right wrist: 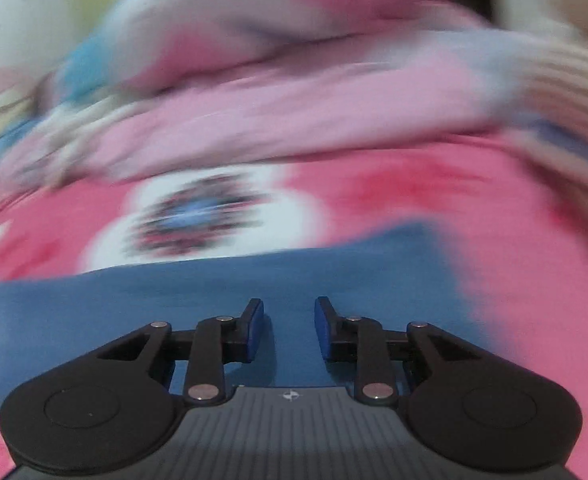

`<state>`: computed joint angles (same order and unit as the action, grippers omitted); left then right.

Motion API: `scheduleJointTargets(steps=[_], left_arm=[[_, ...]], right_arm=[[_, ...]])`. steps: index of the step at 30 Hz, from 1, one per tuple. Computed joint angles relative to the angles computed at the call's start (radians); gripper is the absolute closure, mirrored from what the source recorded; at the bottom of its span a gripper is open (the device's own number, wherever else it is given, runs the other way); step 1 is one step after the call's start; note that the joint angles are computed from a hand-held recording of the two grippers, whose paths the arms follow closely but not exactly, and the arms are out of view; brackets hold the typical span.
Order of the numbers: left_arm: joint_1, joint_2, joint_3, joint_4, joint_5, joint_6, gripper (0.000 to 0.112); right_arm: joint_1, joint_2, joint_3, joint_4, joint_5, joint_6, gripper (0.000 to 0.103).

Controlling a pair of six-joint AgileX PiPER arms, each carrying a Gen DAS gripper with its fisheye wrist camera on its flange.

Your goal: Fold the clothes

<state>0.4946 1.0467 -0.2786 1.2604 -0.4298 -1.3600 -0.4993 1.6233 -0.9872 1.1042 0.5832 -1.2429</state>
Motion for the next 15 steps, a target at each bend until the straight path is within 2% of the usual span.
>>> scheduleJointTargets(steps=[1,2,3,4,7,8,11,14,15], left_arm=[[0.001,0.001,-0.001,0.002,-0.002,-0.001,0.026],[0.0,0.002,-0.002,0.003,0.0,-0.001,0.026],[-0.005,0.003,-0.004,0.002,0.005,-0.002,0.026],[-0.008,0.002,-0.004,0.0,0.009,-0.001,0.026],[-0.017,0.0,-0.004,-0.005,0.017,0.002,0.026],[-0.017,0.0,-0.004,-0.005,0.017,0.002,0.026],[-0.005,0.002,-0.002,0.003,0.004,0.0,0.025],[0.004,0.002,-0.001,0.008,-0.006,-0.005,0.025],[0.007,0.003,0.0,0.011,-0.01,-0.007,0.025]], right_arm=[[-0.067,0.016,-0.029,-0.011,0.031,0.059,0.103],[-0.117,0.032,-0.057,-0.022,0.037,0.132,0.1],[-0.146,0.01,-0.049,-0.045,0.003,0.167,0.099],[-0.152,-0.023,-0.026,-0.029,0.008,0.162,0.099],[-0.186,-0.108,0.049,0.092,0.141,0.017,0.099],[-0.163,-0.142,0.08,0.107,0.174,-0.017,0.099],[0.068,-0.287,0.207,0.087,0.118,-0.129,0.099],[0.311,-0.406,0.329,0.036,-0.002,-0.26,0.099],[0.347,-0.423,0.356,0.023,-0.062,-0.275,0.099]])
